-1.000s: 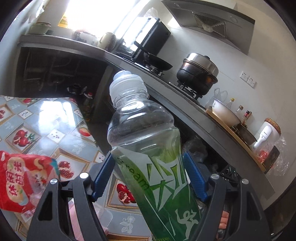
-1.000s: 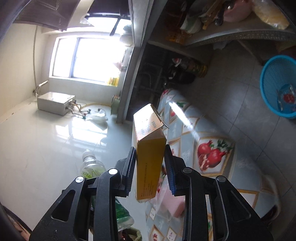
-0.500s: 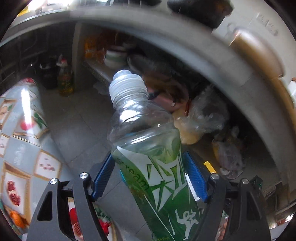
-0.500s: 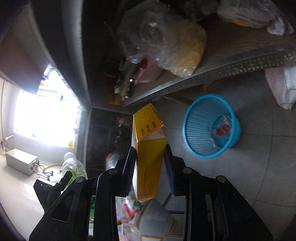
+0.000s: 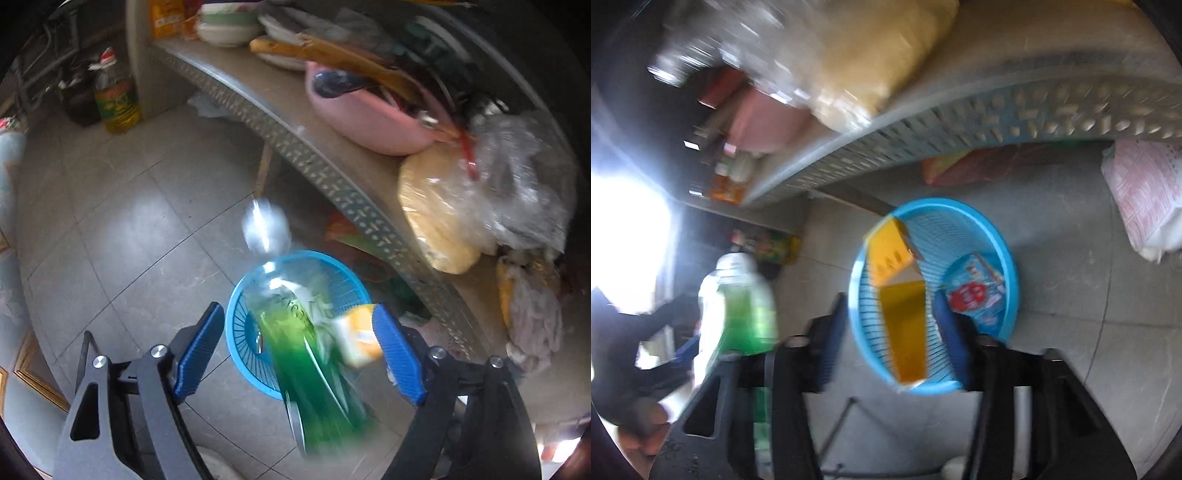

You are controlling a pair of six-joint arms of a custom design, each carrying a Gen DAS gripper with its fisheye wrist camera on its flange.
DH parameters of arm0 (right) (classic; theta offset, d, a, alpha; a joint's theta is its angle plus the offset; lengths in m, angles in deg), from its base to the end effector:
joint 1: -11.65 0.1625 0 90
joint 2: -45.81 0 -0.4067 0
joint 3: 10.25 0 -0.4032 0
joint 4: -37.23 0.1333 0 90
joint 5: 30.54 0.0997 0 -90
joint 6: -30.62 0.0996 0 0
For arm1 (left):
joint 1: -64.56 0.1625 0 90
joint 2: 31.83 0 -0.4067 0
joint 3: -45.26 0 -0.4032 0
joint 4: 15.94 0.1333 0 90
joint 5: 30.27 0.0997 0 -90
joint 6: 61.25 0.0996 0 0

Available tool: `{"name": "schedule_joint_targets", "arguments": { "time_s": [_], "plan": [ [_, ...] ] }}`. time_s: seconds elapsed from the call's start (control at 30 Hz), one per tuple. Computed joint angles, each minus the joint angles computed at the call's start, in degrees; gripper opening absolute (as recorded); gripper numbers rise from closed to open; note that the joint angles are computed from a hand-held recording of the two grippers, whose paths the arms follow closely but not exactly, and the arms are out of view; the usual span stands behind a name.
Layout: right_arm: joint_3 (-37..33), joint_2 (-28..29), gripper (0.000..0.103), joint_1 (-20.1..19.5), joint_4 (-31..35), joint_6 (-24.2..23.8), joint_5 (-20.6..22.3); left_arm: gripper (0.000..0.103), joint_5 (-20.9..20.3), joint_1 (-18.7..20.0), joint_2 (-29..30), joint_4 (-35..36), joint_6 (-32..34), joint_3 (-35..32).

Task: Collect trash
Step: 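Open the left tool to drop the bottle while the right tool drops the box into the basket, then move both open tools back toward the remaining trash on the table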

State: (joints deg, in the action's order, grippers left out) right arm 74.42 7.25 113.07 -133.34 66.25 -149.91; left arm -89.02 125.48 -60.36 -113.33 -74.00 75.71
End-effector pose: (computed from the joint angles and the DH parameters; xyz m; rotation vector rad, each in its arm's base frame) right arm 0.2271 -0.6977 0.1103 -0.7863 -2.6123 1.0576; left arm -0.2601 -0.8482 0.2680 0.3400 2.6180 -0.3813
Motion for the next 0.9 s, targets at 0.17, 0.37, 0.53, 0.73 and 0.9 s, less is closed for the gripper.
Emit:
{"name": "schedule_joint_targets", "arguments": {
  "time_s": [0.17,0.37,0.53,0.73,0.9],
  "plan": [
    [0.8,0.7,0.055,-0.6,0.6,0.6,-1.6,0.08,-2.3,0.0,-3.5,-1.2,1.2,4.5],
    [3.3,-1.3,0.055,1.2,-0.7,-1.1,-4.2,0.08,-2.5,-1.5,-8.3,-2.8,3.7,9.2],
    [6.1,-3.6,0.055,3.8,-4.1,-4.7,-3.7,0.08,-3.8,-3.5,-15.4,-4.2,5.5,15.1],
    [7.4,-6.0,0.057,9.9,-0.7,-8.0,-8.6,0.082,-3.6,-7.1,-28.6,-11.1,8.8,28.2],
    [6.5,-6.5,0.071,15.8,4.3,-10.7,-15.0,0.086,-7.0,-9.3,-39.6,-8.8,8.0,36.8]
  ]
}}
